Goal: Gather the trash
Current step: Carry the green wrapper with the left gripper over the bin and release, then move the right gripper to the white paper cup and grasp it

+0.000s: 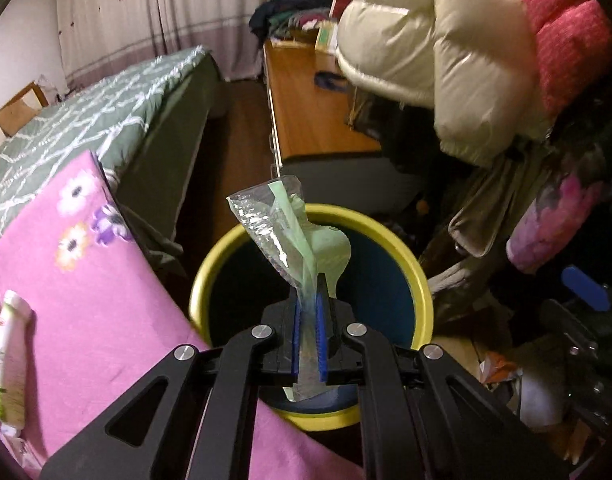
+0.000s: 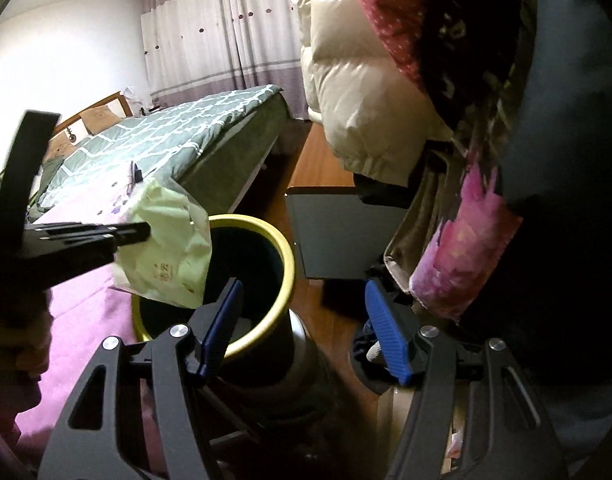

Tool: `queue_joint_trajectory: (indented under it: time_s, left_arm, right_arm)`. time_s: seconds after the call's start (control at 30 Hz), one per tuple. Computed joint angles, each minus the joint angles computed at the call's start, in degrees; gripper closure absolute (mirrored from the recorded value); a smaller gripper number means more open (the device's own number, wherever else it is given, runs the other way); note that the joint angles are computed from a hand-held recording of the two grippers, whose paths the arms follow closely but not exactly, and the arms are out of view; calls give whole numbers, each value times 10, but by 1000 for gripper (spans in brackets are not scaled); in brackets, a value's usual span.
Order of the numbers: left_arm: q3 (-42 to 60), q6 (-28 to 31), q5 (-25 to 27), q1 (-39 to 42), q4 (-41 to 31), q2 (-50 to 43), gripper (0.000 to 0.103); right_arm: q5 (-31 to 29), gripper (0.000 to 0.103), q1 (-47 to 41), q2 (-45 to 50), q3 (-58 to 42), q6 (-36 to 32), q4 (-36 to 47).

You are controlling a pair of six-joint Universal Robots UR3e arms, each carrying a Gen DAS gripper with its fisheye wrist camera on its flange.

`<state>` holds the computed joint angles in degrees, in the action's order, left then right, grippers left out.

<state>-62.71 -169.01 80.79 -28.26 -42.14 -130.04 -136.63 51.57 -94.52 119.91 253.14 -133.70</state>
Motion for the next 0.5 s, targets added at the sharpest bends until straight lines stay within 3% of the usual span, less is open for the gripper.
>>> queue_joint_trajectory:
  time_s: [0.13, 0.17, 0.2, 0.23, 0.5]
  left_arm:
    - [34, -9, 9, -2, -23, -29, 93]
    - [33, -10, 7, 0, -23, -30, 81]
    - [29, -11, 7, 2, -17, -29, 37]
    - [8, -14, 12, 1, 18, -23, 24]
    - [-44, -4, -4, 14, 37, 29, 24]
  right_arm:
    - [2, 42, -1, -7, 5, 9, 8]
    - [2, 42, -1, -10, 7, 13, 10]
    - [3, 42, 0, -9, 5, 17, 16]
    - [5, 42, -3, -8, 3, 14, 14]
    - [6, 42, 7, -1, -10, 26, 33]
